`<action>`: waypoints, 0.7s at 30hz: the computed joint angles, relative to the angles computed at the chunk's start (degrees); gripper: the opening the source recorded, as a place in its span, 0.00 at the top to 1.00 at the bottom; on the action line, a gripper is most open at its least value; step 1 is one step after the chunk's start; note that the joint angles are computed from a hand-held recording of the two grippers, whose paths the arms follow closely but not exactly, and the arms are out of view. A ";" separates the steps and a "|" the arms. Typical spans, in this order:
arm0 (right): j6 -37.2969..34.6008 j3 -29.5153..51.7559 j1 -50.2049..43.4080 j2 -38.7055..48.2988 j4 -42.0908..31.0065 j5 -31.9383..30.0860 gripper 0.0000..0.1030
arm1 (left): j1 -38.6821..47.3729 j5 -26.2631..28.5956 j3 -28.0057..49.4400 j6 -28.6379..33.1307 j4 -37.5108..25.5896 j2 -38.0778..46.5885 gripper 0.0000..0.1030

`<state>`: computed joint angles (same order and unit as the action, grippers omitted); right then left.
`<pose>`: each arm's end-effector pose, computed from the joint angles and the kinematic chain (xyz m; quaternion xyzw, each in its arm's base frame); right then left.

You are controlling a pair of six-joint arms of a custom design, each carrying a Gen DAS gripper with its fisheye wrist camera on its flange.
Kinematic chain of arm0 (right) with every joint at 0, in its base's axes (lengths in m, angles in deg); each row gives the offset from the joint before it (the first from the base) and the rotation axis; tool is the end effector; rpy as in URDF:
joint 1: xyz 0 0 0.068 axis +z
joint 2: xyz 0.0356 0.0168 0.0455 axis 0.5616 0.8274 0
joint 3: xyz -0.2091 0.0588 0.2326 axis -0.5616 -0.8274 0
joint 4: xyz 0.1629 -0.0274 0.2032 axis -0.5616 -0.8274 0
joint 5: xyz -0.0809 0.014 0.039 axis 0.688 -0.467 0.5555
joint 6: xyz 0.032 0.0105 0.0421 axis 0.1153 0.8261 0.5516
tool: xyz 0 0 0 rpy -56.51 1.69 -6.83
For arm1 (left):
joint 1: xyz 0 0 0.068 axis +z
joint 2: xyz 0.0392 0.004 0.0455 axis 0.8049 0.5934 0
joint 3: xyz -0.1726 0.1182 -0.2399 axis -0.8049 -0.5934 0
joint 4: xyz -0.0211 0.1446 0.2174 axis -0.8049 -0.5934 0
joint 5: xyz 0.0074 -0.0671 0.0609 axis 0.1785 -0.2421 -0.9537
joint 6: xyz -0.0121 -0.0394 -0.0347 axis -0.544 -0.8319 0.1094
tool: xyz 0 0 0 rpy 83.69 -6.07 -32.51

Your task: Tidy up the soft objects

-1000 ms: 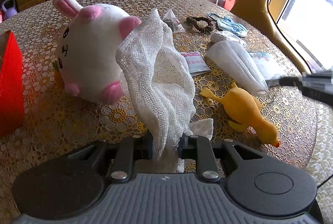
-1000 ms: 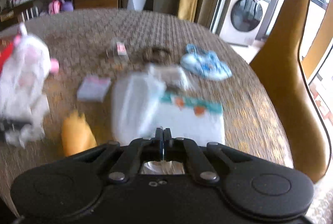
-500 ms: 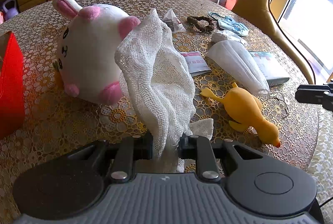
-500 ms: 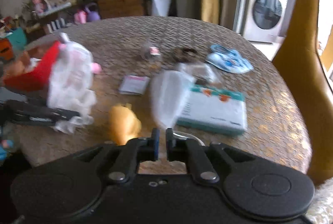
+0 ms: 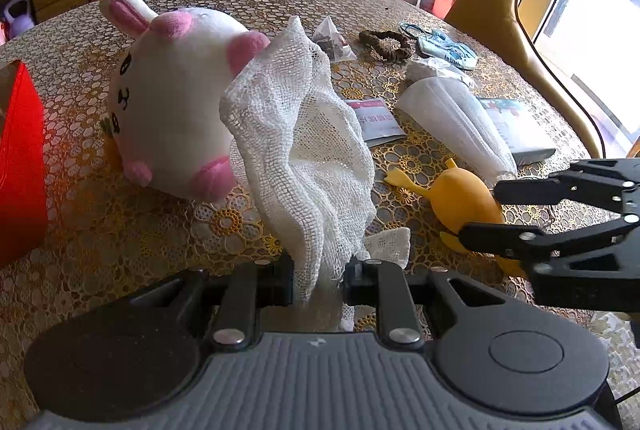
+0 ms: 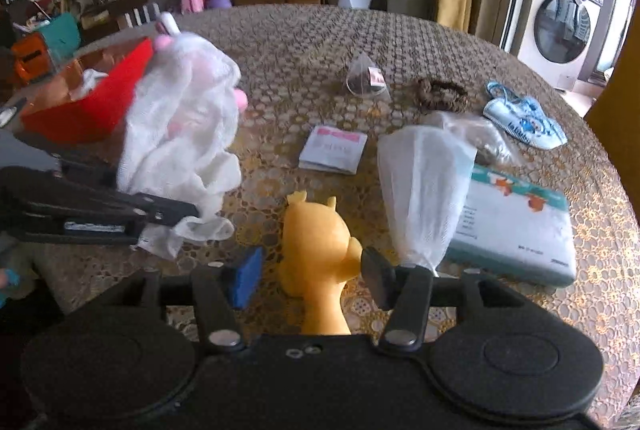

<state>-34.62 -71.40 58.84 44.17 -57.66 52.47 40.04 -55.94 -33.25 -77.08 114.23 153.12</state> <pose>0.2045 0.0913 0.1175 -0.1145 0.9306 0.0692 0.3406 0.2458 -0.0672 0.0978 0.1669 0.9327 -0.1339 0.2905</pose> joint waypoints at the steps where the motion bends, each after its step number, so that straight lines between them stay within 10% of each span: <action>1: 0.27 0.13 0.03 0.80 0.42 0.26 0.52 | 0.00 0.00 0.00 0.00 0.00 0.00 0.80; 10: 2.77 -1.02 1.41 0.43 1.75 3.14 0.74 | 0.04 0.73 -0.99 0.44 -1.88 -4.09 0.80; 21: 11.07 -0.54 10.17 -21.06 -14.63 9.08 0.77 | 7.04 8.56 -2.66 4.90 -15.45 -21.61 0.83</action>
<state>-23.55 -71.94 69.01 23.11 -72.29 61.55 47.09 -47.37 -35.91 -72.18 98.78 131.52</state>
